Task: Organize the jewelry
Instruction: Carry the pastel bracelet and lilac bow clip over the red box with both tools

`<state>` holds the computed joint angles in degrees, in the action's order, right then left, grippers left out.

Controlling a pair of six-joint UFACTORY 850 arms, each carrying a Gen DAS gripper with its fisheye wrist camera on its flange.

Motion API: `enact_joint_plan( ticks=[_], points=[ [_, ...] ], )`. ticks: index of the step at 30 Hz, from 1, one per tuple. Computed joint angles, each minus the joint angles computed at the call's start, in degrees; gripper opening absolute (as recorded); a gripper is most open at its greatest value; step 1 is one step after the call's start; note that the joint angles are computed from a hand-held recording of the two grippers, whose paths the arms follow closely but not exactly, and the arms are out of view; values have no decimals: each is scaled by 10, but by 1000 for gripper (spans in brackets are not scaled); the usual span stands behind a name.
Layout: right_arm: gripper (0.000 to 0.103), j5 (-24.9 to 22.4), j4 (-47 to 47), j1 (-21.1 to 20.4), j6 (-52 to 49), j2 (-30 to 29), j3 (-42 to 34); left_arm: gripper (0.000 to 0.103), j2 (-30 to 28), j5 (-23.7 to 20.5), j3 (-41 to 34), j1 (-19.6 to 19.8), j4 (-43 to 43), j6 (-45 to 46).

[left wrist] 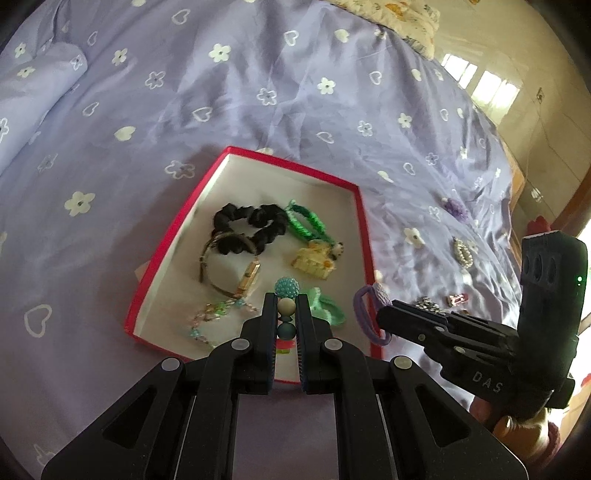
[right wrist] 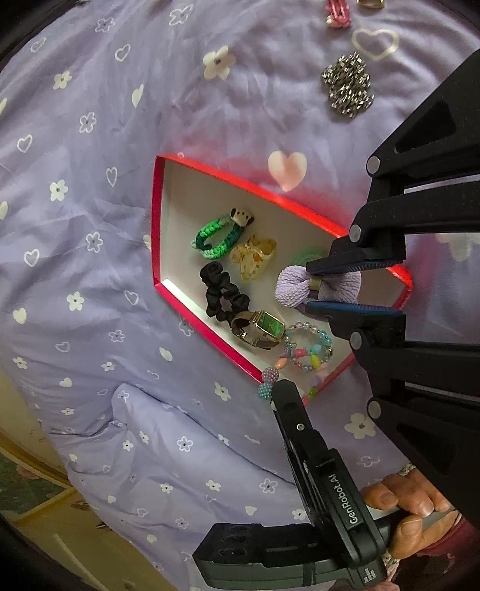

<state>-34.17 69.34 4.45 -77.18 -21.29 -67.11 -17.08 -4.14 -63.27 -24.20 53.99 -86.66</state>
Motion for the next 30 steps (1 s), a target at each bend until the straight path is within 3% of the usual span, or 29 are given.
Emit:
enact_joint_plan(
  ticks=[19,25,30],
  points=[
    [17,28,-89,27,75,-57,-44,8,-40,0,8,37,-288,254],
    [19,32,-92,30,69,-56,-43,8,-43,-8,8,36,-250,217],
    [20,30,-91,29,71,-56,-42,15,-44,-17,4,34,-234,204]
  ],
)
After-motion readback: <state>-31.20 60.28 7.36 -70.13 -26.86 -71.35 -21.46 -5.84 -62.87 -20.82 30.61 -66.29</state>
